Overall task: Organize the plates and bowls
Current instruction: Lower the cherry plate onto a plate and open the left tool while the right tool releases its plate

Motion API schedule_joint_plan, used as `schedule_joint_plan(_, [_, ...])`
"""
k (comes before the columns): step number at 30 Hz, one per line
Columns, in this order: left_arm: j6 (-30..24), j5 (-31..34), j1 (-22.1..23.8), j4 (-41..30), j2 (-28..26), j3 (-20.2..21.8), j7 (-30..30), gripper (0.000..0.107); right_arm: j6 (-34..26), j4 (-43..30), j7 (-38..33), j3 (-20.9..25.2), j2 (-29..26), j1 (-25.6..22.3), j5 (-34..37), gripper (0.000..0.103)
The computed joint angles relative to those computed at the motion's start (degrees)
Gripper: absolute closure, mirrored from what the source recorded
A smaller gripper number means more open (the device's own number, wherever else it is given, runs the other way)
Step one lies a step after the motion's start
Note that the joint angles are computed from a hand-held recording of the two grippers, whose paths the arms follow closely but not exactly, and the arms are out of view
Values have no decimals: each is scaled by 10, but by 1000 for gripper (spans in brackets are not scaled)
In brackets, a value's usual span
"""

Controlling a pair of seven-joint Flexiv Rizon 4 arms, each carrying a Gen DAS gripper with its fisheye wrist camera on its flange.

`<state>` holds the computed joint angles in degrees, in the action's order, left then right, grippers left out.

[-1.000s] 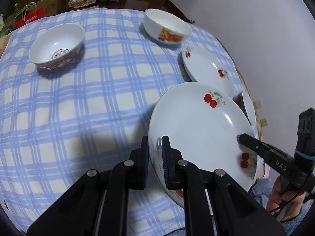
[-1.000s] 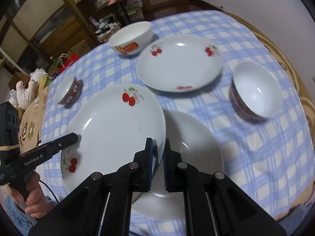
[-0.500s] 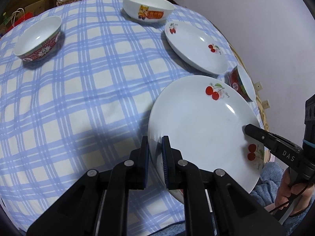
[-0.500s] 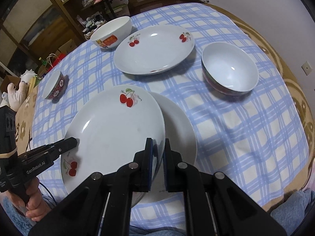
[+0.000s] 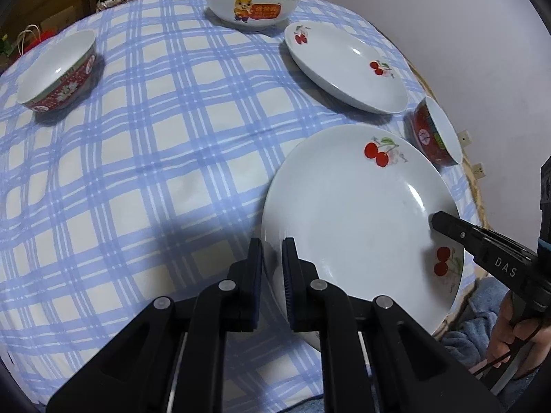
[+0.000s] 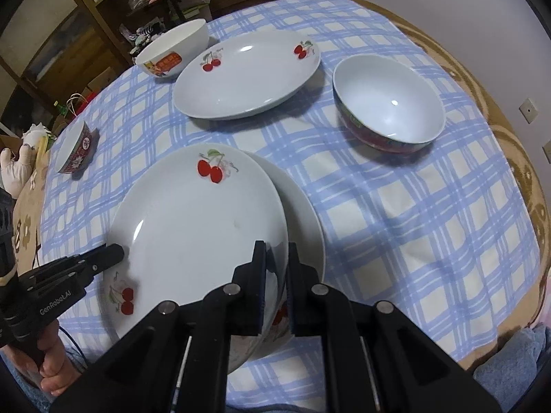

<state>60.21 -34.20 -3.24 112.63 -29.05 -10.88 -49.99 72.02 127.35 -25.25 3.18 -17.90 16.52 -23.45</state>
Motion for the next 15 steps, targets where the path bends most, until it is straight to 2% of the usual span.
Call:
schedule_joint_plan(7, [4, 1, 1, 2, 0, 0, 2, 96, 12, -3, -3, -3, -12, -1, 10, 92])
schedule_joint_plan(10, [23, -4, -2, 10, 0, 1, -4, 95, -5, -8, -4, -3, -17, 3, 11, 91])
schedule_joint_plan(13, [19, -28, 14, 18, 2, -15, 10, 95, -40, -16, 5, -16, -20, 18, -23, 90])
schedule_joint_plan(15, [17, -32, 15, 17, 2, -15, 15, 95, -42, -17, 11, -16, -22, 17, -30, 90])
